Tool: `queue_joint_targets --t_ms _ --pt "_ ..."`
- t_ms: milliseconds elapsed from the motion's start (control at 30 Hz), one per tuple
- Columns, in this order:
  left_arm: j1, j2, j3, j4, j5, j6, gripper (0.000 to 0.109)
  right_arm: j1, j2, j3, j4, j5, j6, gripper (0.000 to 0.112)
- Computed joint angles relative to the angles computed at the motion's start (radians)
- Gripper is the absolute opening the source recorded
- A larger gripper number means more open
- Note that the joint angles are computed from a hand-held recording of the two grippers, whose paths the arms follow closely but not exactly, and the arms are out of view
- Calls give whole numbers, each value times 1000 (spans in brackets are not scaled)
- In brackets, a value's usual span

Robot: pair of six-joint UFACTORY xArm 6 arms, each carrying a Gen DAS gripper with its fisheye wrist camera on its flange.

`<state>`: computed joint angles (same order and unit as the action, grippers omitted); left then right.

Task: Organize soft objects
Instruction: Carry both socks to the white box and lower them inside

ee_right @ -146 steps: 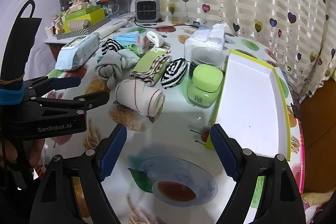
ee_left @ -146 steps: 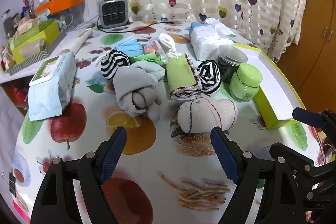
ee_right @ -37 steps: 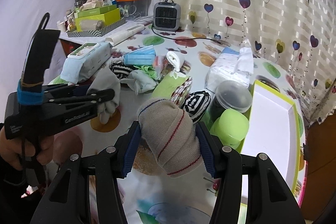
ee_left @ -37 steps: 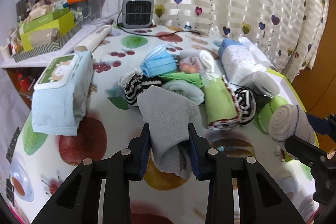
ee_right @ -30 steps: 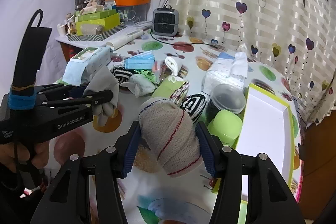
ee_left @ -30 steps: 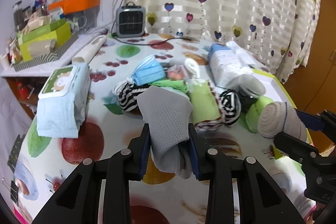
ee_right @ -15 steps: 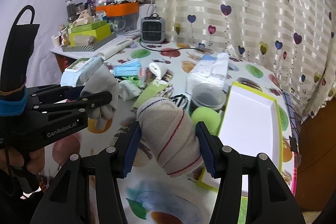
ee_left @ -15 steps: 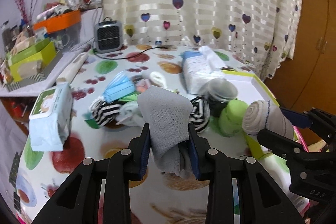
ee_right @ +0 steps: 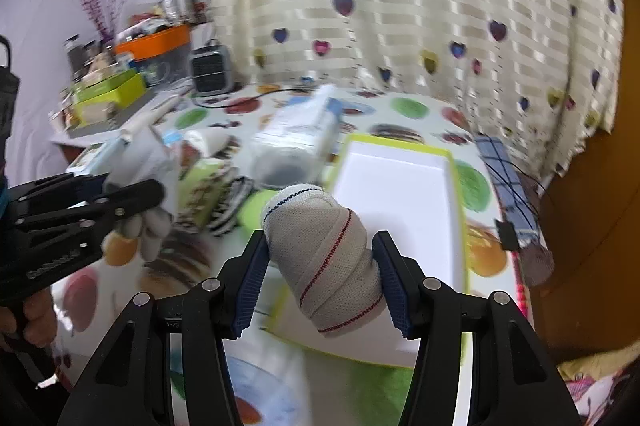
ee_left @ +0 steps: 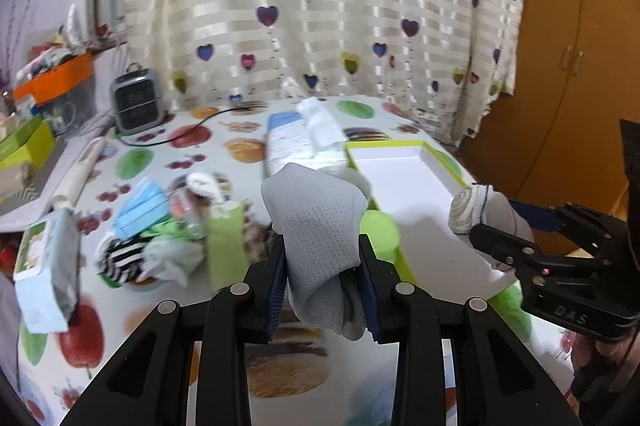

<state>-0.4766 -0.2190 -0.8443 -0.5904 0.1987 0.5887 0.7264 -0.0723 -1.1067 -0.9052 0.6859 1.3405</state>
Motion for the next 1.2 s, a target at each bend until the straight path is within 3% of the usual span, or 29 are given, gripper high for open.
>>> queue_joint_targets --t_ms 533,1000,1200 --pt "-111 75 -89 -127 93 158 31 -110 -22 125 98 -71 19 57" --pt "-153 200 -169 -138 188 211 34 -90 -72 163 38 11 62 59" --pt "-158 223 -182 -144 186 218 42 -75 -107 186 24 54 90 59"
